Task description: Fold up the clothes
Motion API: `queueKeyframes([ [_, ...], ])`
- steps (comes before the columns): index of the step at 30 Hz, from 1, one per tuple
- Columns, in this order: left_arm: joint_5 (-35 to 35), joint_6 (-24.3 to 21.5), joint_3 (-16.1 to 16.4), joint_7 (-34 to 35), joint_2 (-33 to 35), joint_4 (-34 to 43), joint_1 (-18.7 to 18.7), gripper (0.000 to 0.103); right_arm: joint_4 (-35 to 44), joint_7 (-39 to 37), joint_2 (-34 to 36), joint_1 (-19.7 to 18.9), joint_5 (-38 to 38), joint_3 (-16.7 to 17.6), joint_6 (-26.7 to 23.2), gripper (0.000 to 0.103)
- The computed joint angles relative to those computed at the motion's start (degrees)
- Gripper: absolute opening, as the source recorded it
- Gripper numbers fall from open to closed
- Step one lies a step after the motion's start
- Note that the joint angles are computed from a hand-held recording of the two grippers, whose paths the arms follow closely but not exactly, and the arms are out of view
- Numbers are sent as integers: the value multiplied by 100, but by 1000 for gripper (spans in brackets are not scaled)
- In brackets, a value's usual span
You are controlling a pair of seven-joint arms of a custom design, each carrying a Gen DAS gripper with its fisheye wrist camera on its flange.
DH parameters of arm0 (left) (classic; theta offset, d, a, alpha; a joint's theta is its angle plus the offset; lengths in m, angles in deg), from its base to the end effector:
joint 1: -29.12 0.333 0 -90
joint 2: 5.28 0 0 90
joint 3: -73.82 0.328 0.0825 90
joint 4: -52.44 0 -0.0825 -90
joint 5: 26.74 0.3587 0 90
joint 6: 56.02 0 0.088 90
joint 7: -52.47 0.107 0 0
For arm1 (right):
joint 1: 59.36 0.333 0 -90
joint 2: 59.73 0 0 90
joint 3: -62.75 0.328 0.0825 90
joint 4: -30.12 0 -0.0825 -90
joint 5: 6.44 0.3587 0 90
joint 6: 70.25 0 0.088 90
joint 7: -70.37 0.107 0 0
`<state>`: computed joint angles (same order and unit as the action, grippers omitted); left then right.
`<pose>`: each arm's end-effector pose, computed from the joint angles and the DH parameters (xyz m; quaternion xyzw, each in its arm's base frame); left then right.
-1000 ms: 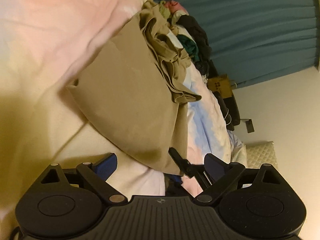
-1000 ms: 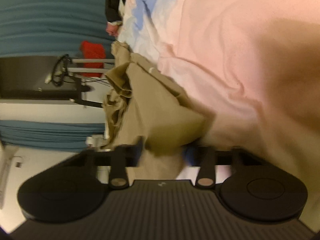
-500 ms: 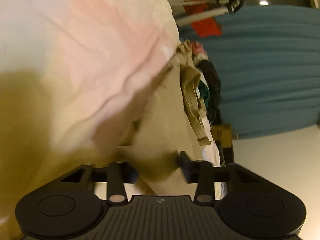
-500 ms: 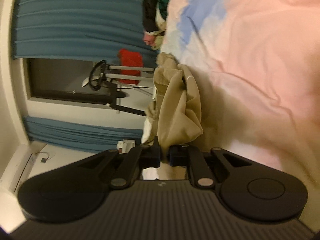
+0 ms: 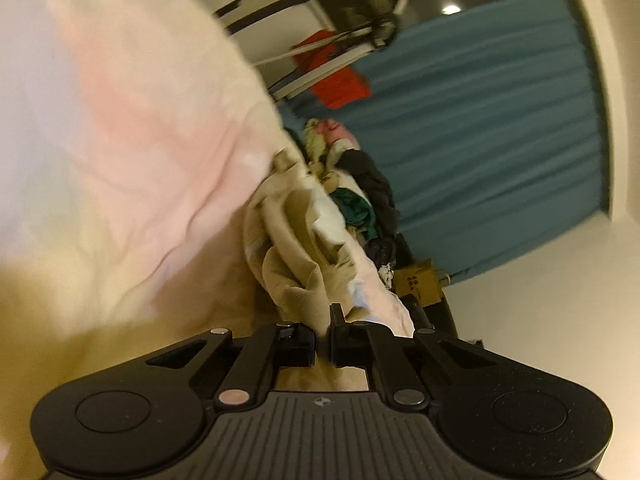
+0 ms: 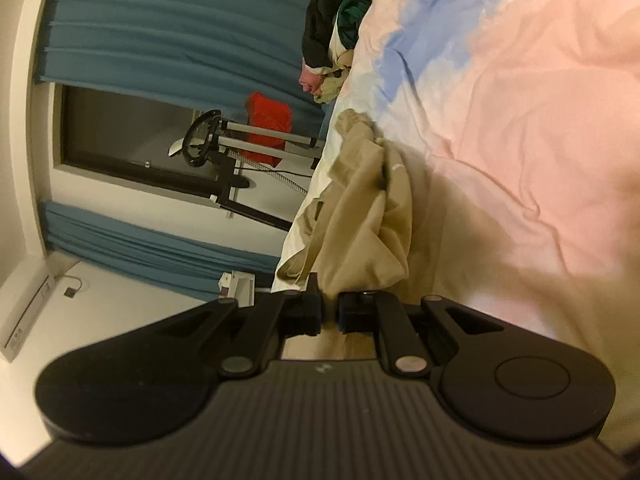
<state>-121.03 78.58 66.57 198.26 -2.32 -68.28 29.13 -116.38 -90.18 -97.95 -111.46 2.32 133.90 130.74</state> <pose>0.5526 -0.0838 0.4508 0.6076 -0.5486 0.5564 0.1427 0.4111 0.2115 0.5063 -0.0678 0.7921 -0.0634 0.6032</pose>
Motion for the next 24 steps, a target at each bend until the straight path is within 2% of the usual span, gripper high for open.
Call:
queueKeyframes([
  [4, 285, -130, 110, 208, -789, -512, 10, 6, -150, -242, -340, 995, -67, -824, -546, 11],
  [8, 868, -436, 421, -124, -1845, -1294, -1, 6, -411, -311, -758, 2350, -176, -1763, -1195, 11],
  [11, 1355, -808, 742, -520, -2620, -1844, 12, 6, -545, -237, -1315, 3154, -331, -2200, -1831, 11],
  [13, 1518, -907, 863, -702, -2931, -2066, -22, 6, -578, -86, -1644, 3479, -414, -2320, -2251, 11],
  [15, 1567, -812, 861, -818, -2971, -2063, -93, 6, -592, 107, -1810, 3688, -468, -2418, -2573, 11],
  [18, 1556, -515, 767, -938, -2804, -1878, -228, 6, -535, 157, -1615, 3724, -700, -2609, -2670, 11],
  [21, 1625, -41, 536, -1190, -2283, -1371, -391, 6, -369, 138, -1037, 3435, -997, -2766, -2397, 13],
  [24, 1923, 564, 236, -1601, -1481, -600, -577, 6, -73, 124, -325, 2909, -1317, -2768, -2250, 13],
])
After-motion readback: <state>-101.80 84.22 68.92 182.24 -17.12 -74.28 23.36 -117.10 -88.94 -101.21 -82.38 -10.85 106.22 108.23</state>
